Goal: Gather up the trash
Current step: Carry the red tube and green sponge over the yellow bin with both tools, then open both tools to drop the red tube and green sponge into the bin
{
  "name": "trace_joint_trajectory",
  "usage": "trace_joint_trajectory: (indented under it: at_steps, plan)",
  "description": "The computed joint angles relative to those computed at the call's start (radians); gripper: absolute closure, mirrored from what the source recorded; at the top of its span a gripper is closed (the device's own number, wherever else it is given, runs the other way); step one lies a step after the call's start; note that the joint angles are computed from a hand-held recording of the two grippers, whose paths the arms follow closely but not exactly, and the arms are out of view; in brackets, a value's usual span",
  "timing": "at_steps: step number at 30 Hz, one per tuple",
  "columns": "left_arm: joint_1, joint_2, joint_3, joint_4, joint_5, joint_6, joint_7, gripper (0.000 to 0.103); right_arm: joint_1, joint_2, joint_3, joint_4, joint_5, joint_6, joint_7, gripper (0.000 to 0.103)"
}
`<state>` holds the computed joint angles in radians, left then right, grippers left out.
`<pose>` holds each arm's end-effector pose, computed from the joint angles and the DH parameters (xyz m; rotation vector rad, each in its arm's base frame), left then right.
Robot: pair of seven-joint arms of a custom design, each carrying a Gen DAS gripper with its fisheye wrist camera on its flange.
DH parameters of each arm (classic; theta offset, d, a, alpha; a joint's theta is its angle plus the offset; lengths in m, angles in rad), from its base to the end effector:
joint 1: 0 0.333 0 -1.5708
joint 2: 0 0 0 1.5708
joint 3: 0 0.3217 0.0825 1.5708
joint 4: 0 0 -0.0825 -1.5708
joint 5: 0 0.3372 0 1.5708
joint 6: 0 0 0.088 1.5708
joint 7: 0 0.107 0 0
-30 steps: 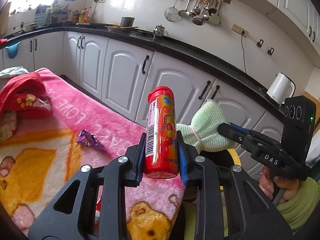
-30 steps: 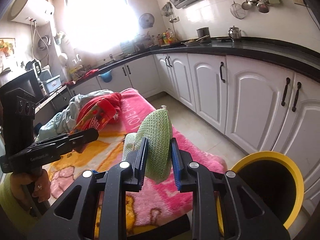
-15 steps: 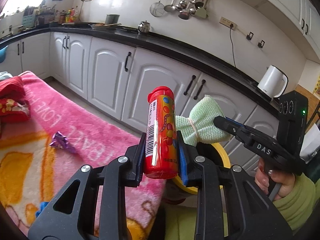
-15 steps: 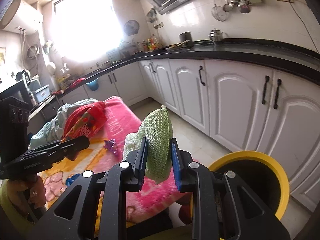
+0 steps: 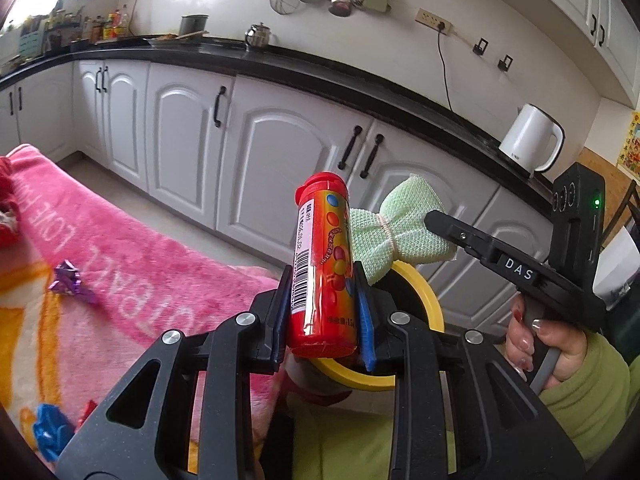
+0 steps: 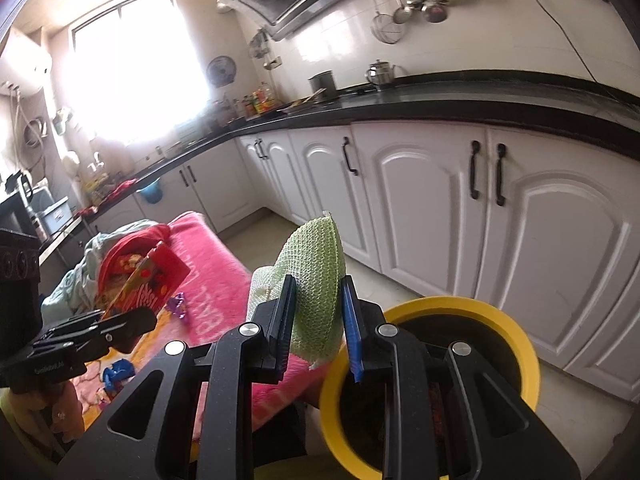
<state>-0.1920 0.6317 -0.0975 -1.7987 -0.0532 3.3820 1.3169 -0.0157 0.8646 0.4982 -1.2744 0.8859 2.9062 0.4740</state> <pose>0.6544 -0.1743 0.3529 -1.8161 1.6914 -1.1526 0.7315 0.1809 0.3605 -1.7768 1.1139 -0.2765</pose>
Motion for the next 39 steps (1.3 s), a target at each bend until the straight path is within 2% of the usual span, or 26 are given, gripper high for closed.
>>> trace_joint_trajectory:
  at_steps: [8, 13, 22, 29, 39]
  plan:
    - [-0.024, 0.067, -0.006, 0.117, 0.023, -0.067, 0.007, 0.082, -0.023, 0.017, -0.021, 0.003, -0.006, 0.008, 0.038, 0.081]
    - [-0.017, 0.118, -0.037, 0.201, 0.039, -0.123, 0.008, 0.082, -0.039, 0.028, -0.025, -0.001, -0.017, 0.033, 0.065, 0.081]
    - [-0.033, 0.223, -0.063, 0.364, 0.067, -0.240, 0.026, 0.082, -0.062, 0.066, -0.037, 0.017, -0.084, 0.068, 0.157, 0.081]
    - [-0.020, 0.314, -0.114, 0.492, 0.058, -0.315, 0.052, 0.082, -0.062, 0.098, -0.060, 0.030, -0.178, 0.095, 0.247, 0.081]
    - [-0.044, 0.452, -0.118, 0.701, 0.031, -0.454, 0.061, 0.082, -0.058, 0.150, -0.116, 0.072, -0.313, 0.045, 0.430, 0.081]
